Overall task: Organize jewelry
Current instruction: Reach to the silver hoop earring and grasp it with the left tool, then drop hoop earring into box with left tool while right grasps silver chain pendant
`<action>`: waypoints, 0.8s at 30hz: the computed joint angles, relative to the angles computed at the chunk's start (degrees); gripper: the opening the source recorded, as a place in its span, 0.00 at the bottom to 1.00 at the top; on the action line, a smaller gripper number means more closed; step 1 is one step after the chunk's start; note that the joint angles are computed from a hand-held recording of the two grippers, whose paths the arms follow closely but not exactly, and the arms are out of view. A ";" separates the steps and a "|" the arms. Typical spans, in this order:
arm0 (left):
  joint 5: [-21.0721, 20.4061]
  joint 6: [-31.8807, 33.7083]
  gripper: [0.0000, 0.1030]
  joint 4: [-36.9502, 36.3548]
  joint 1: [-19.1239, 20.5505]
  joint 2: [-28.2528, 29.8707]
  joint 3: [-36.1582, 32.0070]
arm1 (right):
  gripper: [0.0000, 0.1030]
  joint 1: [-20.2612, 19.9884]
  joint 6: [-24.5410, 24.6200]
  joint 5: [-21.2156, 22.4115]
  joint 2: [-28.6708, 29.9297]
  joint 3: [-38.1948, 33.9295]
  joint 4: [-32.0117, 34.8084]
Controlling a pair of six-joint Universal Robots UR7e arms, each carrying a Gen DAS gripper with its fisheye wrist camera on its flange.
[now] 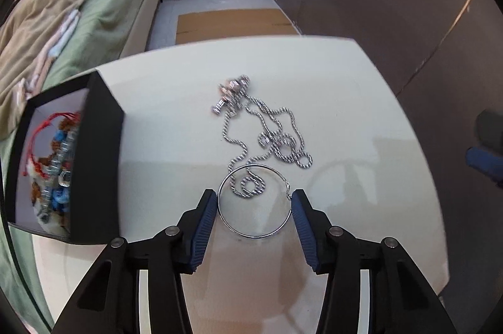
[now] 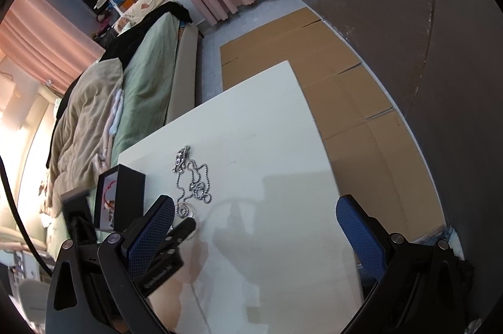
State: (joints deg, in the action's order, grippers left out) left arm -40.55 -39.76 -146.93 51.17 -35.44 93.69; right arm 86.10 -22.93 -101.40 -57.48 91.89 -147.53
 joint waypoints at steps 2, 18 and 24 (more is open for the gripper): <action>0.10 0.28 0.49 -1.60 -0.18 -1.19 1.09 | 1.00 0.20 0.08 -0.18 0.34 -0.06 -0.29; 2.47 2.13 0.49 -15.09 -1.32 -11.10 10.16 | 0.79 2.45 1.75 1.12 5.01 -1.64 -0.56; 2.86 2.48 0.49 -18.11 -0.55 -14.46 13.02 | 0.68 4.12 1.49 -0.21 8.65 -3.38 -0.86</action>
State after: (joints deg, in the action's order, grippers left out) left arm -37.69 -37.28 -165.04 50.62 -49.91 106.71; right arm 90.22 -21.43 -101.61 -48.83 88.51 -148.39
